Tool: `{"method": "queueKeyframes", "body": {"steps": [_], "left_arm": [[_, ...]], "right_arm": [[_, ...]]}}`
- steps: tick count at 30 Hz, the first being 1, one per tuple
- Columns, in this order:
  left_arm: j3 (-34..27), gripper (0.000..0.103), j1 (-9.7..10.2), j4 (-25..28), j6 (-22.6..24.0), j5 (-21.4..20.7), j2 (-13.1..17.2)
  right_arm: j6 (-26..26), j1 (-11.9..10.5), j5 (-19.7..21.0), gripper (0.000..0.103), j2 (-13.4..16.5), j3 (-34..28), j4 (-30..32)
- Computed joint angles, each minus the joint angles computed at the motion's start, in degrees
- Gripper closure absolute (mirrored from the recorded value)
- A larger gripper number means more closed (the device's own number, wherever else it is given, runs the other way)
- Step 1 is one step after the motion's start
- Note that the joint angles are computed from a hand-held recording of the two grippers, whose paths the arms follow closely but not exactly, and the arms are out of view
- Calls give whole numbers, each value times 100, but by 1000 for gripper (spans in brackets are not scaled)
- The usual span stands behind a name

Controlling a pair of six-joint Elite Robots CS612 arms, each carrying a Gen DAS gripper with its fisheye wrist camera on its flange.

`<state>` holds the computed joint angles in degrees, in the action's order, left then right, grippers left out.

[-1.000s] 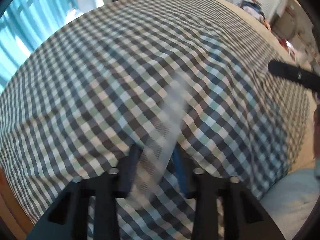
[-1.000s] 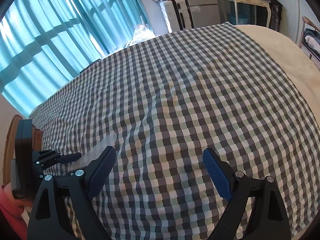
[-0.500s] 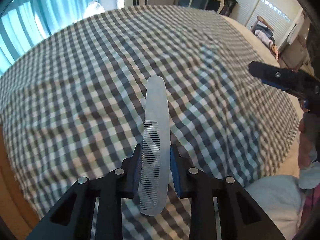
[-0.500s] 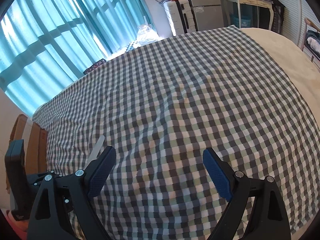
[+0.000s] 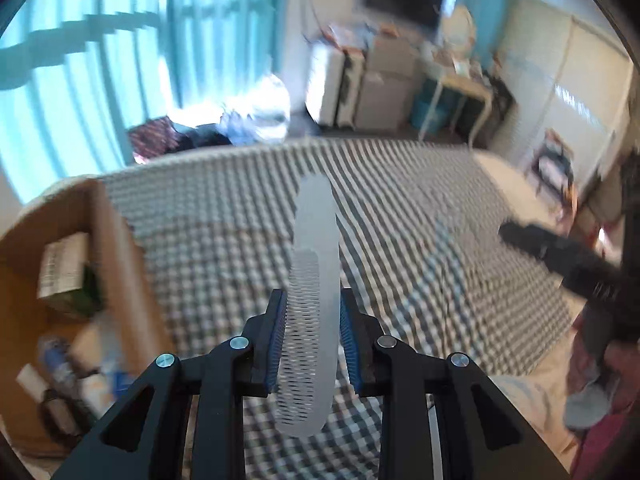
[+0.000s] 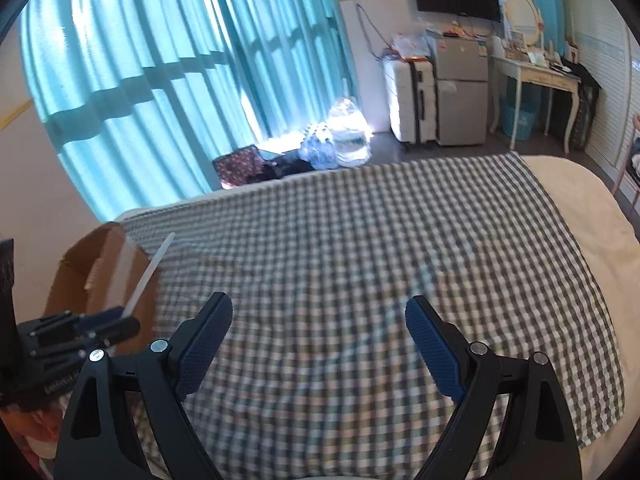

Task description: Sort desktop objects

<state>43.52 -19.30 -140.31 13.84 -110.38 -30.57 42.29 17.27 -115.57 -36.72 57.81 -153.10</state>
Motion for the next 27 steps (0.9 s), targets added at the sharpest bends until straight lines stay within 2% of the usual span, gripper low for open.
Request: {"method": "queueKeyframes", "body": {"steps": [1, 5, 7, 8, 10, 12, 14, 15, 18, 21, 24, 27], "left_arm": [[44, 85, 40, -118, -54, 30, -47], [-32, 86, 235, -318, -214, 32, -45], [-111, 86, 336, -268, -348, -3, 1], [-158, 86, 373, -249, -424, 56, 35], [-141, 85, 426, -188, -284, 123, 62], [180, 77, 420, -283, -107, 100, -64], [519, 36, 394, -415, -21, 92, -195], [654, 31, 386, -508, -19, 82, -241], [844, 27, 347, -549, -53, 27, -287], [849, 24, 259, -455, -82, 453, -234], [863, 23, 204, -467, -182, 863, -206], [762, 22, 210, -435, -498, 1110, -130]], "right_arm": [[-70, 43, 9, 14, 61, -162, 20], [-394, 219, -58, 14, 412, -977, 310], [-357, 313, -127, 14, 683, -1527, 549], [-408, 337, -5, 14, 810, -1764, 592], [-495, 373, 159, 14, 1010, -2126, 754], [-682, 406, 253, 14, 1269, -2594, 1088], [-808, 424, 279, 14, 1469, -2955, 1389], [-841, 422, 297, 14, 1531, -3051, 1504], [-803, 393, 393, 14, 1648, -3202, 1683], [-963, 315, 829, 14, 1663, -3120, 1815], [-687, 171, 1718, 14, 1872, -3467, 2798], [-433, 158, 1961, 14, 2264, -4064, 3496]]}}
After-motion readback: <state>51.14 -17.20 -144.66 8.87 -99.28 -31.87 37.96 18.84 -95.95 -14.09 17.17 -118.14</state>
